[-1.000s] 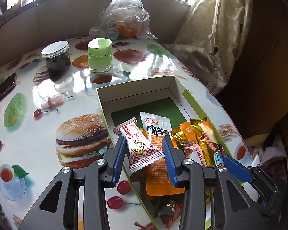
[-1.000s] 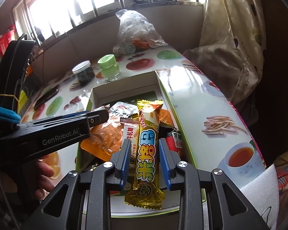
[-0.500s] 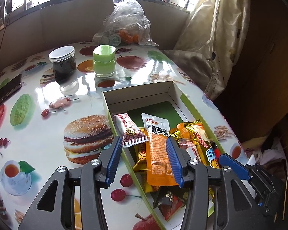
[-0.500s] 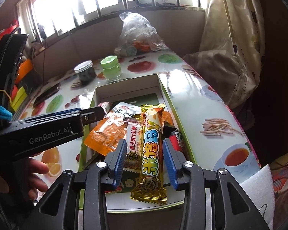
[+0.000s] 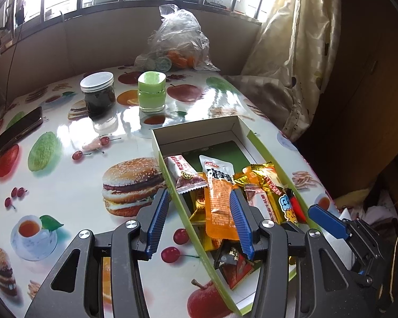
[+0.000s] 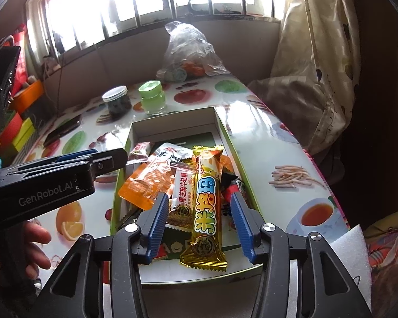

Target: Organize snacks

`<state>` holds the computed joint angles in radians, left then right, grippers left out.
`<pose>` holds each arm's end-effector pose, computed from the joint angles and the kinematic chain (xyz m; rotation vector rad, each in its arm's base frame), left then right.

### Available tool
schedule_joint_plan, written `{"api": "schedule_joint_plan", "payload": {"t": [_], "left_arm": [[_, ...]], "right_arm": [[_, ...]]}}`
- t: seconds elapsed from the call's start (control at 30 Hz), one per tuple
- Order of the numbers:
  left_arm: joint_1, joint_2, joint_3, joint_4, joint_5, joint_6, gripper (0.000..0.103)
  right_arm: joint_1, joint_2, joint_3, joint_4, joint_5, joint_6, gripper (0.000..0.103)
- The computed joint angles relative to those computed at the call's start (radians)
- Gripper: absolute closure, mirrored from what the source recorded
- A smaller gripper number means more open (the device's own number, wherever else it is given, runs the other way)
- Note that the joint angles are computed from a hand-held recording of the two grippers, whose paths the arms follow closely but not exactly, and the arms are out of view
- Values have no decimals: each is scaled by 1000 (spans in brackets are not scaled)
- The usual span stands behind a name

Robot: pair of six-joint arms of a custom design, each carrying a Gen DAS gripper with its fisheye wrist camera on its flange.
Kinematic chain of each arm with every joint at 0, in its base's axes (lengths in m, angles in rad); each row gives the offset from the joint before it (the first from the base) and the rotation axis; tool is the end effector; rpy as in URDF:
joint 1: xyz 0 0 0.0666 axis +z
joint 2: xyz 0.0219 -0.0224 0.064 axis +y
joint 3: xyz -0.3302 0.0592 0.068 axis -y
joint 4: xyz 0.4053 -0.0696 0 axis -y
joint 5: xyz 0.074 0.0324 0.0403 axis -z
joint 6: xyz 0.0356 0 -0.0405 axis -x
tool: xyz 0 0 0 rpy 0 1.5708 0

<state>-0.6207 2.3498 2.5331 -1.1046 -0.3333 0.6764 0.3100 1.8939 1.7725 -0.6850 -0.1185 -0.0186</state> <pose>0.6294 -0.4362 0.3058 -0.2049 2.4211 -0.1681 0.6360 0.2077 0.2940 -0.4033 2.3560 0.2970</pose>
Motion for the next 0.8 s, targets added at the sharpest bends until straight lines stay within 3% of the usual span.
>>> {"api": "schedule_joint_plan", "payload": {"t": [0.47,0.67,0.8], "left_arm": [[-56,-225,-366,108,-85,27,54],[-86,-290,-490,108,-123,78,54],[-98,-311,-545,108,-105,108,54]], "right_arm": [[9,-102,-122,44,42,9,52],[16,-164,-215,63,61,20,51],[18,-199,-272,70,82,32,50]]}}
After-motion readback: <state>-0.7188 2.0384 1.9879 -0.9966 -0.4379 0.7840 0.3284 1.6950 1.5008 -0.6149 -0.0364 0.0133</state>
